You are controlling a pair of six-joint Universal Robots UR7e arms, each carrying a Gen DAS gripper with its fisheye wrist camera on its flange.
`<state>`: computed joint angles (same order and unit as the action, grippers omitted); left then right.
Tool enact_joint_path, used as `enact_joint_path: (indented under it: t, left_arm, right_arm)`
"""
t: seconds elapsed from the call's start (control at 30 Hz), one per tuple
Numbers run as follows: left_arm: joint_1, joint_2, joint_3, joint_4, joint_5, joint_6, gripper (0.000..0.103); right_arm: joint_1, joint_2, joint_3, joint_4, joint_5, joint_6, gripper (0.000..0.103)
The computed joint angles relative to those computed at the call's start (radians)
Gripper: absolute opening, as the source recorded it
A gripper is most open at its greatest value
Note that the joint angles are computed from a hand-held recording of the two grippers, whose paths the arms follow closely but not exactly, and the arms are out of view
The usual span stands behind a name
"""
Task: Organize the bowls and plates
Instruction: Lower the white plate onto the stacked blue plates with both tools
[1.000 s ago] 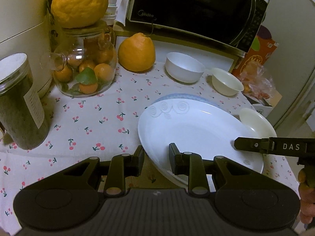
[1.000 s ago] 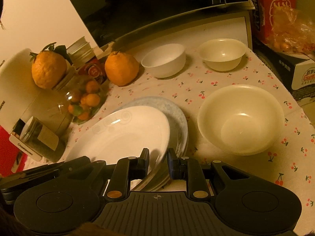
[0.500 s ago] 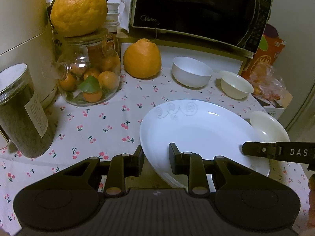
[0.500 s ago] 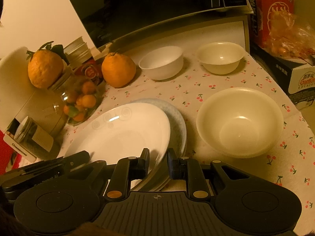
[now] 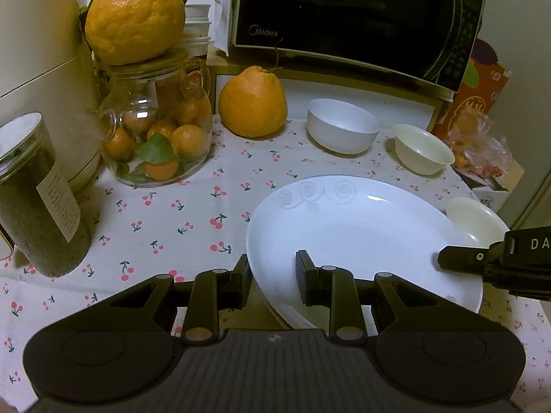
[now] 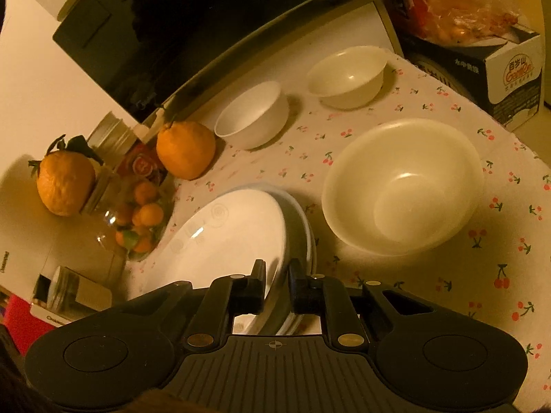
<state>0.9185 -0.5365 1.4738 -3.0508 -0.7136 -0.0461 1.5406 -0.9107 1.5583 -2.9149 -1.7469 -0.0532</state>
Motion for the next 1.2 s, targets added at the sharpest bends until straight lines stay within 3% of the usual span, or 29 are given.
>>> enact_joint_path:
  t: [0.4, 0.63, 0.93, 1.2]
  left_arm:
    - [-0.011, 0.03, -0.021, 0.007, 0.051, 0.059, 0.032]
    - [-0.011, 0.037, -0.03, 0.022, 0.081, 0.051, 0.035]
    - [-0.013, 0.039, -0.031, 0.024, 0.108, 0.054, 0.037]
    - [-0.014, 0.04, -0.034, 0.032, 0.112, 0.061, 0.036]
  right_arm:
    - [0.01, -0.001, -0.009, 0.003, -0.035, 0.015, 0.013]
    - [0.016, 0.003, -0.015, 0.002, -0.052, -0.025, 0.013]
    - [0.039, 0.019, -0.018, -0.028, -0.112, -0.146, 0.014]
    - [0.066, 0.044, -0.022, -0.072, -0.191, -0.303, 0.016]
